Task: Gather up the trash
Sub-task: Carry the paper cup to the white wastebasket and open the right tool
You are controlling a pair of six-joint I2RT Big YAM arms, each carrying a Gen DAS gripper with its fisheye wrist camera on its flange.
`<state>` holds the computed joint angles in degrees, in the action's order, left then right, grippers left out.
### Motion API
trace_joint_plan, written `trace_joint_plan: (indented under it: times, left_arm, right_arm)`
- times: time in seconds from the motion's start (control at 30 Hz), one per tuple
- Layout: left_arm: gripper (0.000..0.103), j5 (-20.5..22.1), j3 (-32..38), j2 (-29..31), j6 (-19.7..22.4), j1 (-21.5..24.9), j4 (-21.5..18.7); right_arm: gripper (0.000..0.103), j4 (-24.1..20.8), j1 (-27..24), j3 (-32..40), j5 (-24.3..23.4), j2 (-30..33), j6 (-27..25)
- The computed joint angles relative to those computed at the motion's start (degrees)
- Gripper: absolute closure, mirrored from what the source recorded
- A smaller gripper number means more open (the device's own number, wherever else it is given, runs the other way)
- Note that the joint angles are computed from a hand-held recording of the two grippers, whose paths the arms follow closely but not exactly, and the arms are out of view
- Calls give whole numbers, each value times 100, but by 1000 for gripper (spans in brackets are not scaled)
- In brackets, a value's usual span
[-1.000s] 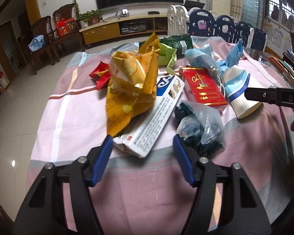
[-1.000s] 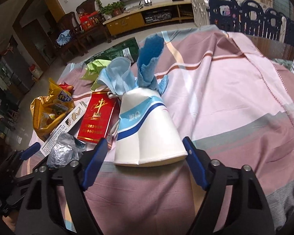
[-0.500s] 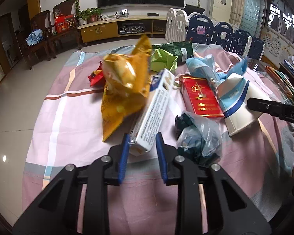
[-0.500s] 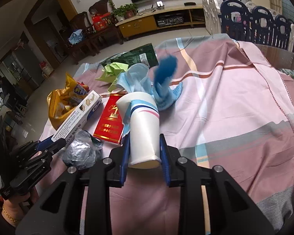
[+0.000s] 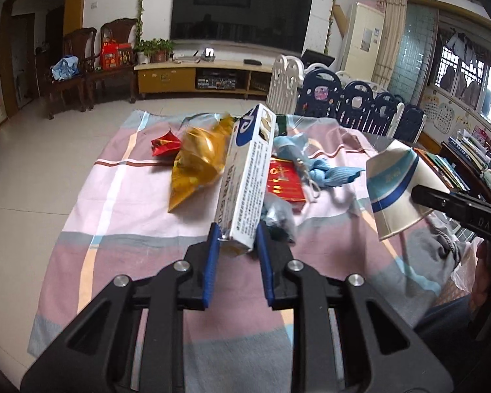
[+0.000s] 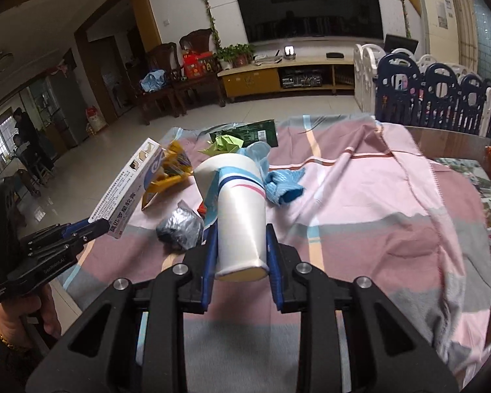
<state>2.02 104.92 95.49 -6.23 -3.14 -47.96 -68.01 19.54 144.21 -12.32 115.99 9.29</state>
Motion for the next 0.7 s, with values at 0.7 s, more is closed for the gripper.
trace_joint_plan:
  times: [0.7]
  left_arm:
    - [79, -214, -332, -268, 26, -258, -60]
  right_arm:
    - [75, 198, 35, -837, 231, -485, -11]
